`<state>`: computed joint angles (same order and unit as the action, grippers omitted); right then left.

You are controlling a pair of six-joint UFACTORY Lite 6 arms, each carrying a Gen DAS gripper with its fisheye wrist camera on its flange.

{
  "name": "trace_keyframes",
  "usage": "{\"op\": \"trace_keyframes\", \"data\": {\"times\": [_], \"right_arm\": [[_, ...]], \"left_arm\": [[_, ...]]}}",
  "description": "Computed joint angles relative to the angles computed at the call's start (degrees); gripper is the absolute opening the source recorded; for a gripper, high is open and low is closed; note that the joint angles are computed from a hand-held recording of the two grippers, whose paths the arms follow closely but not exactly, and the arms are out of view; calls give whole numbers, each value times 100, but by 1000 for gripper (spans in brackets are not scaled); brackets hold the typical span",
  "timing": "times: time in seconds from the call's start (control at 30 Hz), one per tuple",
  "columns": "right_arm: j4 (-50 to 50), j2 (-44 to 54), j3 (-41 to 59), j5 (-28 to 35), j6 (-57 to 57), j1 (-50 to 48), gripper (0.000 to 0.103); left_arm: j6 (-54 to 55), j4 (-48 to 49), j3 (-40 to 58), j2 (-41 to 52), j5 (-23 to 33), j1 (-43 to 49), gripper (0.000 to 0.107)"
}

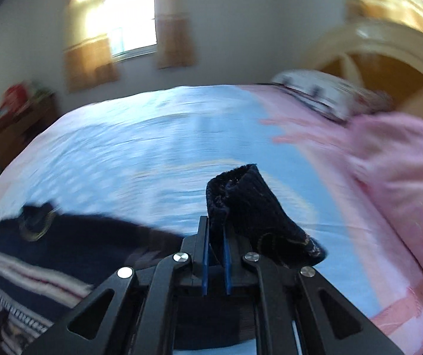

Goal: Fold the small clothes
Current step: 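Fold the held sleeve across the sweater body with the right tool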

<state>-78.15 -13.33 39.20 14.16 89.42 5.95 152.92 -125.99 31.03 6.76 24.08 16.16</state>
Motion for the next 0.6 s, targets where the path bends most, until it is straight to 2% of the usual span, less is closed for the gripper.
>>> {"op": "trace_keyframes", "data": {"times": [0.07,0.2,0.33,0.4,0.43,0.47,0.5,0.6], "right_arm": [[-407,447,201,360,697,961,7],[-1142,1600,768,667,1712,2139,7],[-1533,2365,1014,56,2131,2563,8],[-2464,2437,852,-123,3105,2711,12],[-3040,2333,674,-223,3705,2724,27],[-3567,2116,413,-281,4304,2726,53],[-4040,1747,45,-259,4904,2718,64],[-5508,221,-1312,-56,6703,2431,64]], "left_arm": [[-61,92,14,42,44,48,103],[-254,303,75,103,56,82,103],[-826,1012,164,5,-90,77,103],[-1503,1871,159,-315,-110,132,103],[-1764,2200,153,-445,-105,146,103],[-2219,2768,165,-690,-98,165,103],[-2547,3132,191,-874,-98,148,103],[-3628,4093,441,-1157,-113,-85,103]]}}
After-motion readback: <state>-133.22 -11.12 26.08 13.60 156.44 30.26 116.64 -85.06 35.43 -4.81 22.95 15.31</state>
